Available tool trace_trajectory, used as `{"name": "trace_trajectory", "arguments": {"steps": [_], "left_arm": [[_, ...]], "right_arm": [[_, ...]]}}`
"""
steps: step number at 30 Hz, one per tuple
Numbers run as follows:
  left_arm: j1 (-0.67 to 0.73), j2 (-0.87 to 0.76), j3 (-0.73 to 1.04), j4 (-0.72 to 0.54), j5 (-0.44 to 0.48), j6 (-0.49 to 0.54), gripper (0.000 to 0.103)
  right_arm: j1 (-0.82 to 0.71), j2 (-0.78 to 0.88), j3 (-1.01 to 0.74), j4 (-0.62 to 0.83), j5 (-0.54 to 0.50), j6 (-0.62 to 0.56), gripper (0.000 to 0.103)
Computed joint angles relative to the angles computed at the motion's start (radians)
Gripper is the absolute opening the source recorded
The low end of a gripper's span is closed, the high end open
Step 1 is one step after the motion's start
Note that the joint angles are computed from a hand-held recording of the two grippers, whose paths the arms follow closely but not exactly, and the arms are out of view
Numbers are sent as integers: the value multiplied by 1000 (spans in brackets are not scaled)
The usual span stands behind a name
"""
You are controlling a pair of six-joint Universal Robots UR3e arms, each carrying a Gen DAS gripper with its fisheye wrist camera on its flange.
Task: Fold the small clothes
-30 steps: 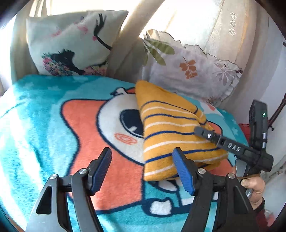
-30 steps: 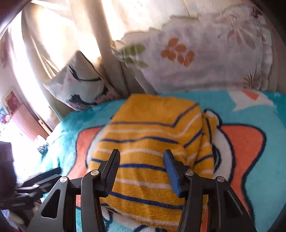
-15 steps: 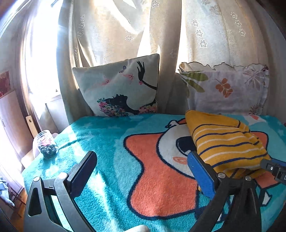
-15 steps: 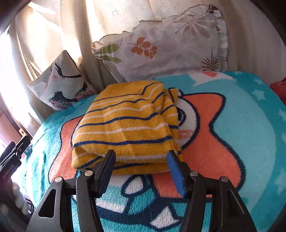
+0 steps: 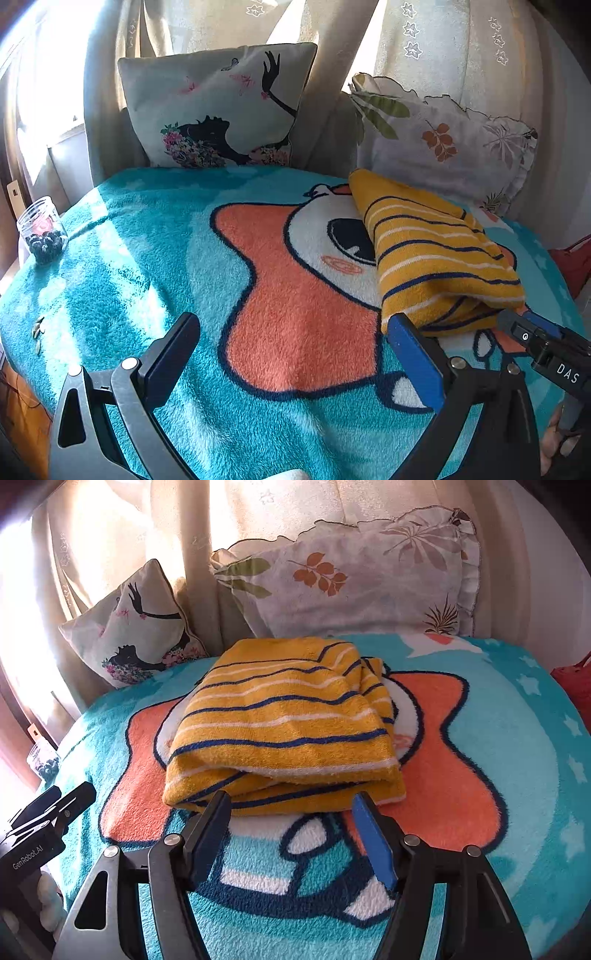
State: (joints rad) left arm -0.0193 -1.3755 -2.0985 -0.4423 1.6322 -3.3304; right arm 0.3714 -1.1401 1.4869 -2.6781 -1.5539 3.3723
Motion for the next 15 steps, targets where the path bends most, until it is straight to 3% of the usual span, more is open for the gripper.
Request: {"name": "trace_trajectory", "arguments": {"steps": [7,15], "left_arm": [[46,16,-8,-55,-69,4,101],[46,3,-3,-72,-84,0,101]], "right_arm": [[24,16,-36,34,-22,-3,75],[23,34,-61,72,-11,3,75]]}}
